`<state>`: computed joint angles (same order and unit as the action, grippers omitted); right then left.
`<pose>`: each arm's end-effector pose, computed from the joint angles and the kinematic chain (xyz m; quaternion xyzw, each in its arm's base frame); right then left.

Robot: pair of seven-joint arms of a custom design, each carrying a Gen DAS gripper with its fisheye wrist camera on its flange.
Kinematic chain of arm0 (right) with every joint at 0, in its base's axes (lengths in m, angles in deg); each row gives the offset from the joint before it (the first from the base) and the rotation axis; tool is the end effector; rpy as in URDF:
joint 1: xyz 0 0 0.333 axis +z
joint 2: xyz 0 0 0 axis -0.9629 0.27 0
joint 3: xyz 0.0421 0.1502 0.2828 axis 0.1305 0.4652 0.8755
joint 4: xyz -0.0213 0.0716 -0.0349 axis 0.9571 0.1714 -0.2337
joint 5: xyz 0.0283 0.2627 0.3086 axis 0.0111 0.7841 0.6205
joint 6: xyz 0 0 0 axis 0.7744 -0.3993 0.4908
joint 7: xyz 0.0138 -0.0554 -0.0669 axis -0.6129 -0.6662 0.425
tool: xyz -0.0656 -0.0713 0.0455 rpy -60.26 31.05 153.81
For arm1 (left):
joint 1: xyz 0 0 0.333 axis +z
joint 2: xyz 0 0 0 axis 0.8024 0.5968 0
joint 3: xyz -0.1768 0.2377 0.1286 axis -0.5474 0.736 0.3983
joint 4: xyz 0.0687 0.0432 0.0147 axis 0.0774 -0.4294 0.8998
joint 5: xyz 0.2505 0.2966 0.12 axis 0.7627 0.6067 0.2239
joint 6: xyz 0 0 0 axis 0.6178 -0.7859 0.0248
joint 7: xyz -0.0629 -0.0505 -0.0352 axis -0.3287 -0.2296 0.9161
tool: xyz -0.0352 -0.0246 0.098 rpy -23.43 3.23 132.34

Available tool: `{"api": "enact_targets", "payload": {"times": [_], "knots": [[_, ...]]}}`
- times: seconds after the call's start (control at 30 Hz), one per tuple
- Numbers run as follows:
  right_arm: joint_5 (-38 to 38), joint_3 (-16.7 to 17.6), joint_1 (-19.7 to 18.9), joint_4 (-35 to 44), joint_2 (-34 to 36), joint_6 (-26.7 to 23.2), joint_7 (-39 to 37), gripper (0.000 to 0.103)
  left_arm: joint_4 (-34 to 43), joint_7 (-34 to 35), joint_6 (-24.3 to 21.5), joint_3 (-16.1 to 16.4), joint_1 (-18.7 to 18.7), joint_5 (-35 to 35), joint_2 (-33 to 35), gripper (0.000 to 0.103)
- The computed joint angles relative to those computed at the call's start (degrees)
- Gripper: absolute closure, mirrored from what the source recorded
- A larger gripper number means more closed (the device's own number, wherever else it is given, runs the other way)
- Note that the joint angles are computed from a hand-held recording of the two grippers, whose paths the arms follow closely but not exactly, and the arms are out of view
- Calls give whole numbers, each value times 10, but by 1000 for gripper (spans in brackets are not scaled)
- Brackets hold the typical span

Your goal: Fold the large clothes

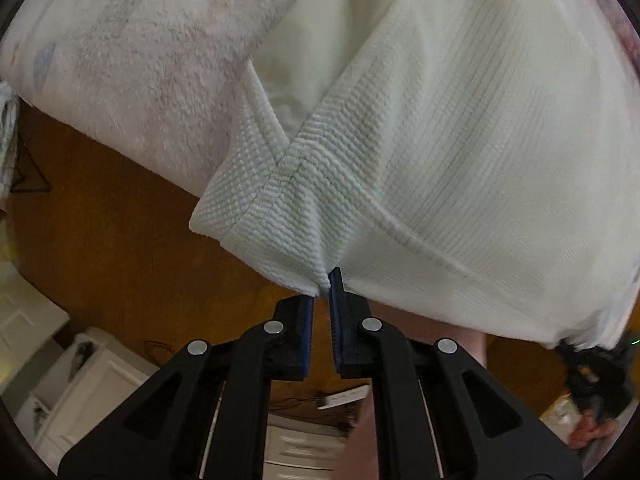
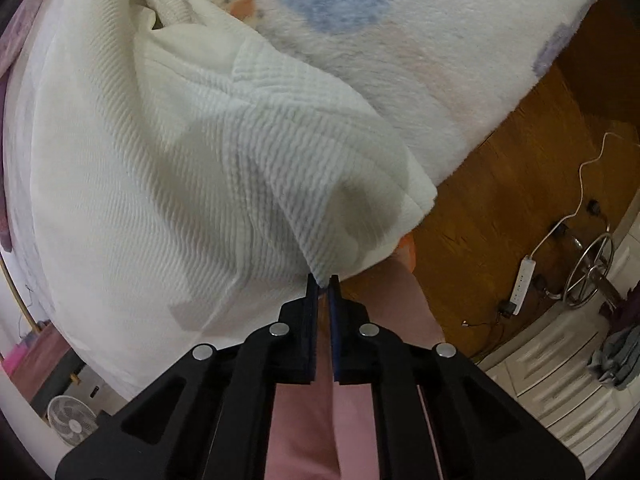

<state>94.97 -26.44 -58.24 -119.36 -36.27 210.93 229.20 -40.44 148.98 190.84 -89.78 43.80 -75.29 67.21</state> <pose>0.4368 0.1535 0.3259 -0.2420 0.9434 0.2235 0.0389 0.4868 -0.1939 0.3757 0.7611 -0.6348 -0.0768 0.1089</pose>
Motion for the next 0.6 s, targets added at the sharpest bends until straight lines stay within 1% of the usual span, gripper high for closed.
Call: {"api": "enact_targets", "payload": {"times": [0.03, 0.07, 0.1, 0.13, 0.17, 0.2, 0.23, 0.27, 0.3, 0.33, 0.37, 0.4, 0.43, 0.47, 0.5, 0.53, 0.57, 0.6], "knots": [[6, 1, 2, -1, -6, 6, -7, 97, 14, 0, -11, -6, -6, 14, 7, 95], [10, -2, 2, 5, -10, -2, -22, 92, 41, -3, -25, -13, -15, 29, 17, 91], [5, -5, 1, 17, -8, -19, -26, 87, 50, 2, -30, -16, -19, 35, 15, 89], [-3, -8, -1, 24, -20, -39, -35, 64, 64, 10, -44, -18, -24, 53, 11, 80], [-17, -7, -4, 27, -33, -45, -30, 33, 85, 18, -67, -19, -28, 73, 13, 75], [-37, -3, -6, 30, -43, -49, -16, 26, 97, 27, -75, -19, -29, 76, 13, 74], [-83, 3, -10, 40, -57, -61, 5, 25, 109, 36, -77, -18, -29, 72, 12, 73], [-126, 5, -15, 59, -62, -83, 8, 25, 128, 43, -82, -17, -29, 73, 15, 65], [-164, 5, -18, 83, -59, -107, 6, 25, 143, 45, -86, -17, -31, 82, 20, 63], [-190, 6, -21, 101, -53, -116, 6, 25, 157, 49, -83, -17, -33, 96, 24, 62], [-219, 8, -24, 120, -46, -110, 0, 25, 175, 52, -74, -17, -34, 105, 35, 62], [-230, 7, -23, 132, -37, -98, -12, 25, 195, 55, -57, -16, -34, 106, 51, 62], [-230, 3, -22, 151, -17, -80, -44, 32, 216, 55, -39, -15, -34, 105, 71, 63], [-228, -1, -20, 181, 15, -74, -79, 52, 239, 56, -25, -14, -35, 107, 96, 63], [-225, -3, -20, 219, 54, -78, -109, 60, 283, 59, -21, -10, -35, 117, 137, 63], [-218, -2, -20, 238, 78, -73, -129, 66, 316, 66, -19, -7, -34, 120, 169, 63], [-199, 1, -21, 276, 120, -62, -158, 69, 351, 69, -21, -4, -34, 120, 201, 63], [-177, 6, -22, 321, 165, -52, -186, 71, 365, 74, -8, -5, -31, 106, 225, 63]]}}
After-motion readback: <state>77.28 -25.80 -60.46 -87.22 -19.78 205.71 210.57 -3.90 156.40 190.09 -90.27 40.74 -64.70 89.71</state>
